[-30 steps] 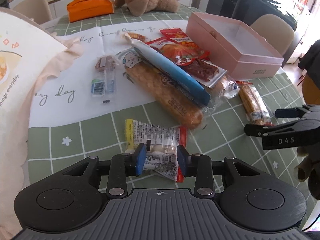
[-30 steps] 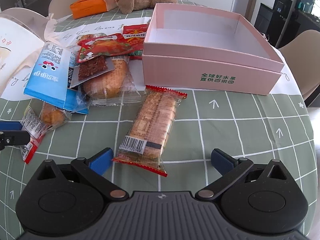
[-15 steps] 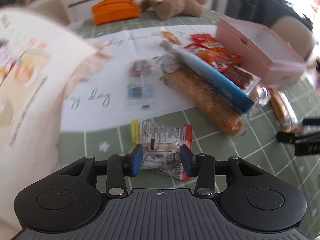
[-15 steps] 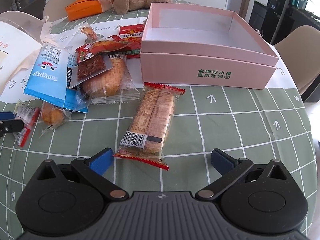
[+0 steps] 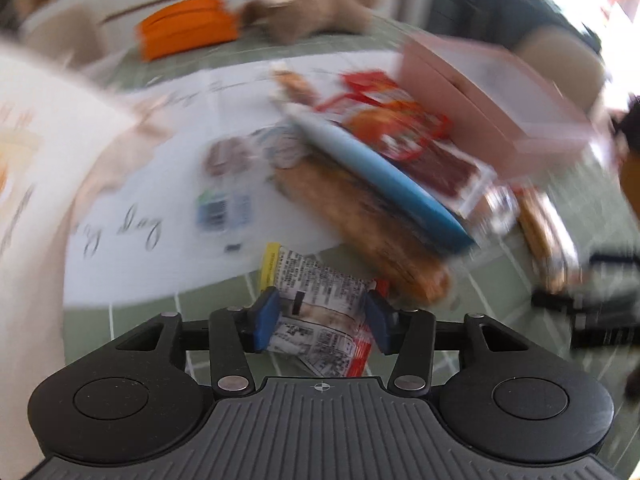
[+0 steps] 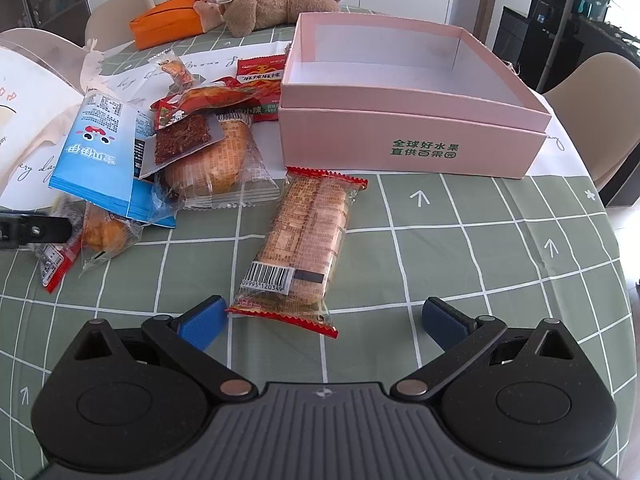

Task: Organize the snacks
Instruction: 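Lift the held white packets off the mat with the left gripper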

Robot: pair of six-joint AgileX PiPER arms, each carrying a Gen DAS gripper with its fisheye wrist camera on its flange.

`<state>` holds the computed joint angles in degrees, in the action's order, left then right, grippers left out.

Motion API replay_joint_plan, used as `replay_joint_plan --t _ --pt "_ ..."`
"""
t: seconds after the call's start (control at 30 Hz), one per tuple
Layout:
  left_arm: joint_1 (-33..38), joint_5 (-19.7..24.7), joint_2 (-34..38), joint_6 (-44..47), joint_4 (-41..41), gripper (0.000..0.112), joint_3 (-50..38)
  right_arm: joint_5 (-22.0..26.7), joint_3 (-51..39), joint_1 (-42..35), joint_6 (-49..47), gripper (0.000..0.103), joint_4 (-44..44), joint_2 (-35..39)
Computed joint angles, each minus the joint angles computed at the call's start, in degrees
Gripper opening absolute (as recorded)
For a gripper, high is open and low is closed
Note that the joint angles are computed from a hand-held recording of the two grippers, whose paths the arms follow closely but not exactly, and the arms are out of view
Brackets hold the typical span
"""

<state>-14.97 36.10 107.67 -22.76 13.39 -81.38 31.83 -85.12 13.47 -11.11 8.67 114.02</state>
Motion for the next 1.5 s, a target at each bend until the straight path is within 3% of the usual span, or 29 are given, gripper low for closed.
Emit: replay_joint_plan --t 0.23,0.4,0.5,0.73,0.83,0.9,1.07,1.17,1.27,1.33,1.43,1.5 --pt "1.1 1.0 -3.7 -10.3 6.4 0.052 5.1 -3.1 2.6 -0.2 -1.6 0.103 1.4 -1.0" --pt "5.5 -2.1 -6.5 -10.1 -5.0 0.05 7.1 -5.5 4.6 -0.3 -2.5 0.103 2.4 -1.8" --pt "4.5 -1.3 -6.6 -15.1 -1.2 0.05 6.4 -5.7 4.7 -0.3 -2.7 0.103 2.5 -1.9" --pt "1.2 -2.1 -6.6 -1.6 0.1 0.055 8.4 -7.4 6.0 -0.4 -4.2 0.103 3.8 -2.4" --pt "2.0 -5.1 -6.4 7.1 -7.1 0.058 9.0 -7.9 6.3 -0.4 -4.4 0.103 4.0 -2.4" --pt "2.0 -4.5 -6.4 9.0 -9.6 0.057 8.5 -7.8 6.2 -0.4 -4.6 0.103 4.0 -2.4" --pt "3.4 2.2 -8.0 -5.8 -10.9 0.053 7.5 -8.6 7.2 -0.5 -5.8 0.103 5.1 -2.9" --pt "5.7 0.1 -9.4 -12.7 -14.9 0.053 9.5 -10.3 8.5 -0.4 -5.9 0.103 5.5 -3.3" --pt "4.3 -4.2 -12.6 -24.0 -8.7 0.053 12.9 -10.9 9.0 -0.4 -6.4 0.103 6.0 -3.5" --pt "3.7 -2.3 -13.1 -23.8 -8.0 0.053 11.9 -11.1 9.2 -0.6 -8.1 0.103 7.3 -3.6" --pt "5.3 1.4 -11.5 -16.0 -18.0 0.053 10.1 -12.0 10.0 -0.9 -10.6 0.103 9.4 -3.8" --pt "5.0 1.6 -10.2 -16.6 -17.9 0.052 9.7 -12.5 10.4 -0.9 -11.8 0.103 10.4 -4.0"
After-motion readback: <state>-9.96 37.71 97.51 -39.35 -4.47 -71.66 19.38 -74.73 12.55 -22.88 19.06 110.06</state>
